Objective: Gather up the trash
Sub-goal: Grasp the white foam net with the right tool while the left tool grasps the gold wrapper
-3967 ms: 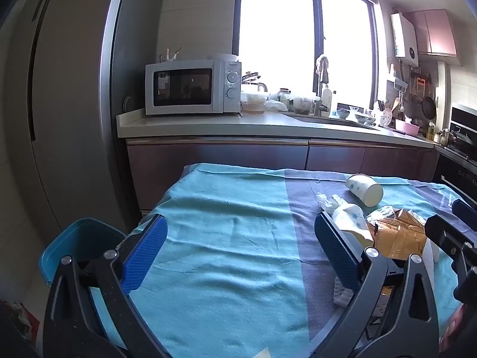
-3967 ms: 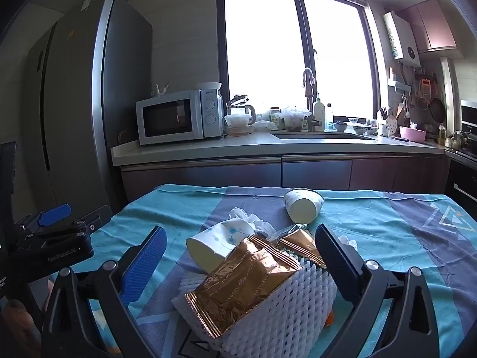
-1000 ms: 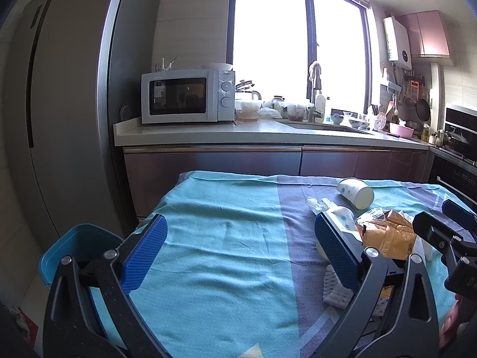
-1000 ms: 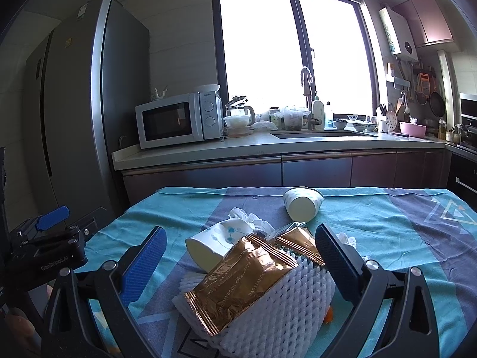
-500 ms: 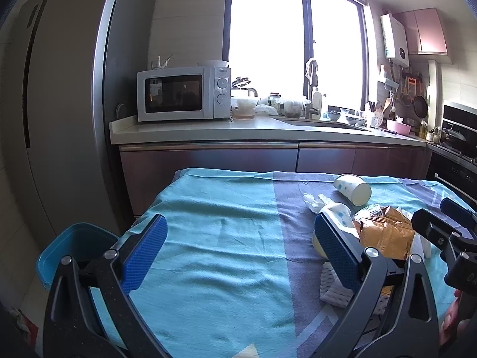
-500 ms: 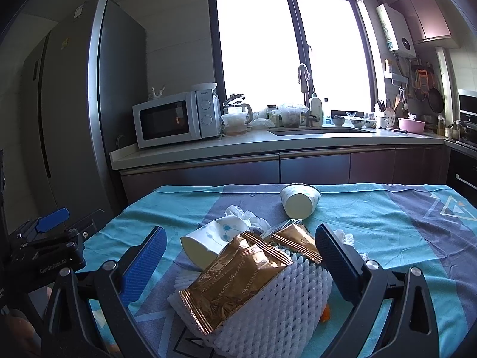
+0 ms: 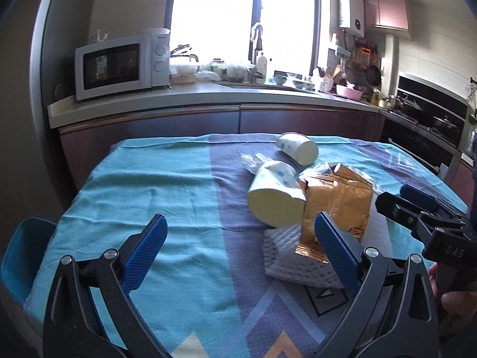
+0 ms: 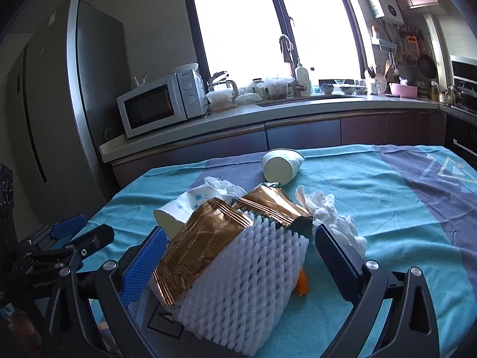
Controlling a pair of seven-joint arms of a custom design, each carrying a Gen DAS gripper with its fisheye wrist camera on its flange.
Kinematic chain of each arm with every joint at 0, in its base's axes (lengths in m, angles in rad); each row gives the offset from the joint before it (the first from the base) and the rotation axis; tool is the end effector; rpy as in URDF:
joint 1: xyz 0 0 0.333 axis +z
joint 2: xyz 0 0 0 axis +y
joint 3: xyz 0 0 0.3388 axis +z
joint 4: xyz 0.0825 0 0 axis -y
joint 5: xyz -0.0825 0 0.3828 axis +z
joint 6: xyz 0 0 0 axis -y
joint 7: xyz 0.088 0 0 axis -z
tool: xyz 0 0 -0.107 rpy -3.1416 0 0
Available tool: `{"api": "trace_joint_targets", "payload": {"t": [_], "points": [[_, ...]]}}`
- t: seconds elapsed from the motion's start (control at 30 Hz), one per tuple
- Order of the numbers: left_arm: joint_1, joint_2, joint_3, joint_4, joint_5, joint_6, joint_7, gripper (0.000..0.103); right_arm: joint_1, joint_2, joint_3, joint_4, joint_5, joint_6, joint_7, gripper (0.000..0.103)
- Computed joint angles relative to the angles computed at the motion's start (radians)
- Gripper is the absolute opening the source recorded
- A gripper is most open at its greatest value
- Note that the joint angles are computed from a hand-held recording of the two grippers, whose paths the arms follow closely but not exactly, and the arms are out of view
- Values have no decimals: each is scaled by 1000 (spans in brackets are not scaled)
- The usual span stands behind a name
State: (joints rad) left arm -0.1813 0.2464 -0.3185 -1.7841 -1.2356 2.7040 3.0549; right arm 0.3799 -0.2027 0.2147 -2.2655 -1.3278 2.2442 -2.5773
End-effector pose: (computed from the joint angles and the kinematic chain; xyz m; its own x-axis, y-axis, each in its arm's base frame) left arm 0.6084 -0.2737 0.5011 -0.8320 -0.5519 0.0562 -0.3099 0.3783 -0.8723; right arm 0.4318 0.2644 0.5020 -0.5191 -0.8213 -0.2366 -0.2603 0.4156 -0.8715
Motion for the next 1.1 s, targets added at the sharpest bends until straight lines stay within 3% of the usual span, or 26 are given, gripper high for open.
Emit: {"api": "trace_joint_targets", "payload": {"t": [0.2,0.4,0.47,0.5,0.67,0.73,0.87,1.0,1.03,1.07,1.1], "points": [[-19,30,0,19,138,-145,-44,96,-14,-22,-23,-50,8,107,41,89],[-50,92,12,78,320,-235,-193,72,-61,-49,-48,-111,-39,269,163,71],[-53,109,8,94,347,-252,-225,64,-70,-50,-45,-115,-41,283,171,65],[-54,117,5,100,354,-252,-233,62,-75,-50,-43,-118,-57,292,184,58],[-44,133,-7,117,363,-268,-258,37,-81,-54,-37,-116,-68,308,166,36],[-36,133,-9,123,359,-279,-261,24,-83,-65,-32,-120,-79,305,167,22],[-11,127,-10,135,338,-329,-260,8,-84,-88,-24,-124,-99,304,165,15],[14,103,-10,124,294,-367,-234,8,-86,-96,-18,-112,-133,313,162,14],[21,93,-9,117,282,-375,-219,15,-86,-93,-19,-105,-141,319,160,14],[25,83,-8,109,270,-380,-197,34,-86,-89,-18,-98,-143,319,154,14],[30,68,-9,92,246,-375,-162,43,-87,-84,-19,-91,-151,325,153,14]]}}
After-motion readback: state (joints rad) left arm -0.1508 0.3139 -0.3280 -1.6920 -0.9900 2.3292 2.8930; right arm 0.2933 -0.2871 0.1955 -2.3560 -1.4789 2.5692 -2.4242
